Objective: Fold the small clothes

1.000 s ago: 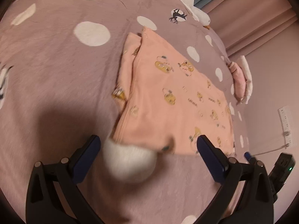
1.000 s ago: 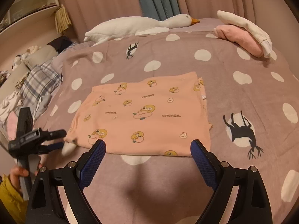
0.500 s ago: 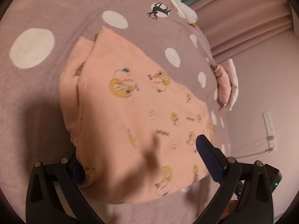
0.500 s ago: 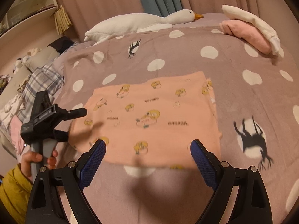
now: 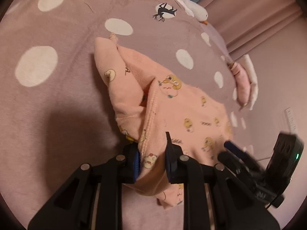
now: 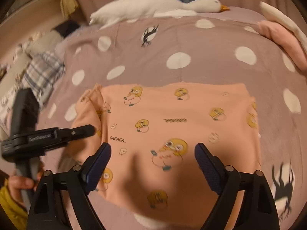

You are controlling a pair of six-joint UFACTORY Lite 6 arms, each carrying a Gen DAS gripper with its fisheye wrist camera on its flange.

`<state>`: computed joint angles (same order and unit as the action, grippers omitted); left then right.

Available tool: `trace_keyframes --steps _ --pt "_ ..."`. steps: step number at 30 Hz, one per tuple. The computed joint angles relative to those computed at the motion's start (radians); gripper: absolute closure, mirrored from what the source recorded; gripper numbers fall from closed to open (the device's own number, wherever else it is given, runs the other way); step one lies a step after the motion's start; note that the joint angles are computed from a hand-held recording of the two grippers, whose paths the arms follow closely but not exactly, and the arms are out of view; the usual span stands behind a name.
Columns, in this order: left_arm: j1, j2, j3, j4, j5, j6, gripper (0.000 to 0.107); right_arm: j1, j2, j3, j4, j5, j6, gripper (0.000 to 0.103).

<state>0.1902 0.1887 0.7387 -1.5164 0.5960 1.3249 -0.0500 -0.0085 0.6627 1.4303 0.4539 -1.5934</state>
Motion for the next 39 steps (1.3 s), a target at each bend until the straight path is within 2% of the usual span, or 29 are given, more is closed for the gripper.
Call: trace_keyframes --steps 2,4,6,7,9,12,13,17,20,21,22,24,25,28,31,33,34,36,39 --pt "0.033 -0.035 -0.029 -0.015 0.036 0.046 0.088 0.051 0.044 0.041 -0.009 -0.045 0.030 0.016" --pt "0.091 -0.033 -0.036 -0.031 0.127 0.069 0.088 0.063 0.079 0.072 -0.008 -0.035 0.036 0.020" --pt "0.125 -0.041 -0.040 -0.040 0.181 0.079 0.088 0.057 0.130 0.109 0.008 0.005 0.027 0.029" --pt "0.126 -0.050 -0.039 -0.033 0.186 0.068 0.088 0.053 0.153 0.127 0.015 0.016 0.023 0.033" --pt "0.105 -0.067 -0.034 -0.019 0.180 0.033 0.088 0.050 0.215 0.168 0.027 0.036 0.034 0.049" --pt "0.047 -0.131 -0.038 -0.007 0.141 -0.011 0.088 0.056 0.306 0.230 0.032 0.043 0.062 0.064" --pt "0.017 -0.161 -0.034 0.002 0.128 -0.039 0.088 0.068 0.337 0.250 0.024 0.031 0.074 0.064" --pt "-0.112 -0.216 0.014 0.068 0.041 -0.167 0.088 0.076 0.345 0.254 0.019 0.021 0.049 0.065" --pt "-0.237 -0.220 0.072 0.105 -0.021 -0.253 0.090 -0.069 0.351 0.269 -0.052 0.215 0.118 0.065" --pt "-0.287 -0.219 0.091 0.114 -0.051 -0.272 0.097 -0.130 0.359 0.274 -0.060 0.272 0.140 0.065" --pt "-0.358 -0.211 0.123 0.139 -0.096 -0.307 0.099 -0.205 0.367 0.277 -0.072 0.321 0.166 0.065" --pt "-0.457 -0.181 0.168 0.203 -0.181 -0.379 0.099 -0.363 0.404 0.302 -0.108 0.433 0.217 0.065" --pt "-0.510 -0.141 0.208 0.255 -0.215 -0.435 0.098 -0.461 0.440 0.329 -0.130 0.527 0.225 0.065" --pt "-0.582 -0.021 0.279 0.244 -0.238 -0.445 0.098 -0.609 0.488 0.372 -0.166 0.638 0.243 0.056" --pt "-0.555 0.012 0.260 0.116 -0.166 -0.348 0.089 -0.677 0.519 0.402 -0.213 0.696 0.253 0.053" --pt "-0.536 -0.011 0.234 0.129 -0.158 -0.363 0.069 -0.691 0.521 0.402 -0.255 0.753 0.239 0.047" --pt "-0.520 -0.042 0.203 0.131 -0.166 -0.362 0.064 -0.683 0.510 0.392 -0.265 0.771 0.221 0.045" --pt "-0.493 -0.109 0.143 0.142 -0.185 -0.370 0.053 -0.619 0.470 0.362 -0.272 0.760 0.192 0.040" --pt "-0.412 -0.206 0.047 0.175 -0.179 -0.390 0.046 -0.499 0.433 0.328 -0.266 0.650 0.185 0.040"
